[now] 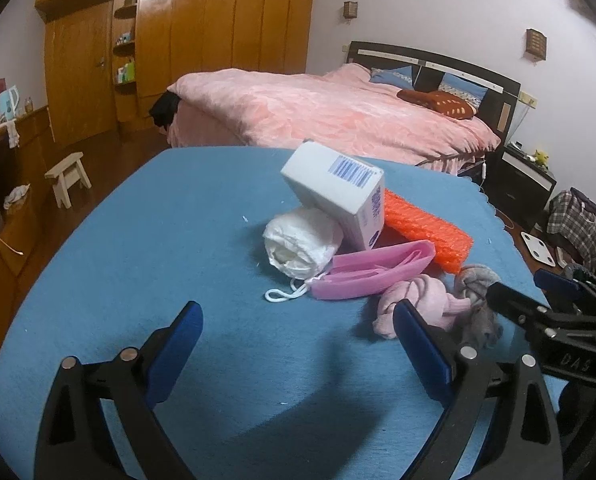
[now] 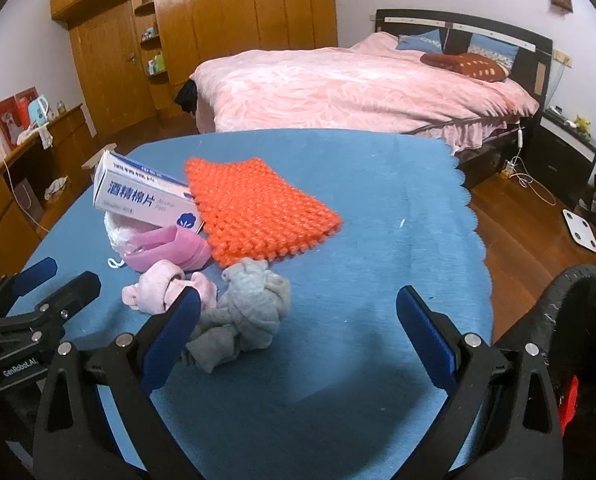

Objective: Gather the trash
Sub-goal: 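Move both grippers back to the trash pile on the bed, then grasp the pink sock with left gripper while right gripper grasps the grey sock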

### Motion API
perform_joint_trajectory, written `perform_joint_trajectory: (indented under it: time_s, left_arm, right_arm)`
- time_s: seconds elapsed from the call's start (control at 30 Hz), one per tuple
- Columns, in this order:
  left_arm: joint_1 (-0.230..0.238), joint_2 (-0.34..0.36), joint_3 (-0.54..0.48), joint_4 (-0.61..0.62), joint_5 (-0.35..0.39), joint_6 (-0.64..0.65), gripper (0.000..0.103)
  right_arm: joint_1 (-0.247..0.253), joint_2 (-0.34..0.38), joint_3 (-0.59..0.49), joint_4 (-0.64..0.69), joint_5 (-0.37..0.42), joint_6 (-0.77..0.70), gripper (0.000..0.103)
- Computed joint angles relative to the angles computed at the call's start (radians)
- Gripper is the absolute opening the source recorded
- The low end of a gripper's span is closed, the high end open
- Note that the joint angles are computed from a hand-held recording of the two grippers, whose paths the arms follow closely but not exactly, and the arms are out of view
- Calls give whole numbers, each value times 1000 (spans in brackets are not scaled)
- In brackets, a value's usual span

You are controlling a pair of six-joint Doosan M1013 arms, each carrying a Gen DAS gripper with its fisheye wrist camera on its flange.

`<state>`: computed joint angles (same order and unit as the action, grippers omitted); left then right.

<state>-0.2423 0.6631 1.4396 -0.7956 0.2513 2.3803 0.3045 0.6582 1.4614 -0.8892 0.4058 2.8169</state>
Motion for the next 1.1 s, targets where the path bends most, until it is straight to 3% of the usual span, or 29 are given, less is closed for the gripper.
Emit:
perform_joint_trajectory:
  time_s: [0.33,0.4,0.53,0.6,0.67,0.8,1.0,1.1]
  left_arm:
    - [1,3,-4,32,1,-33,94]
    - [0,3,-5,33,0,-36,94]
    - [-1,2,-3,41,-4,-46,94]
    - [-1,2,-3,39,-5,-42,94]
    - [-3,2,-1,41,-10,-36,94]
    - [-9,-3,6,45,-29,-21,94]
    - [-14,-8,15,-82,-18,102,93]
    - [-22,-6,10,-130,6,156,91]
  right_arm:
    - [-11,13,-20,161,-22,-172,93]
    - [-16,15,-25,228,-35,-248,77]
    - [-25,15,-24,407,-72,-424,59]
    - [-29,13,-21,504,-91,-524,42]
    - [-29,10,-18,532,-95,-563,37]
    - [-27,-3,4,488,-105,-507,34]
    - [-24,-30,50,154,-83,-120,34]
    - [-26,-35,63,103,-61,-62,34]
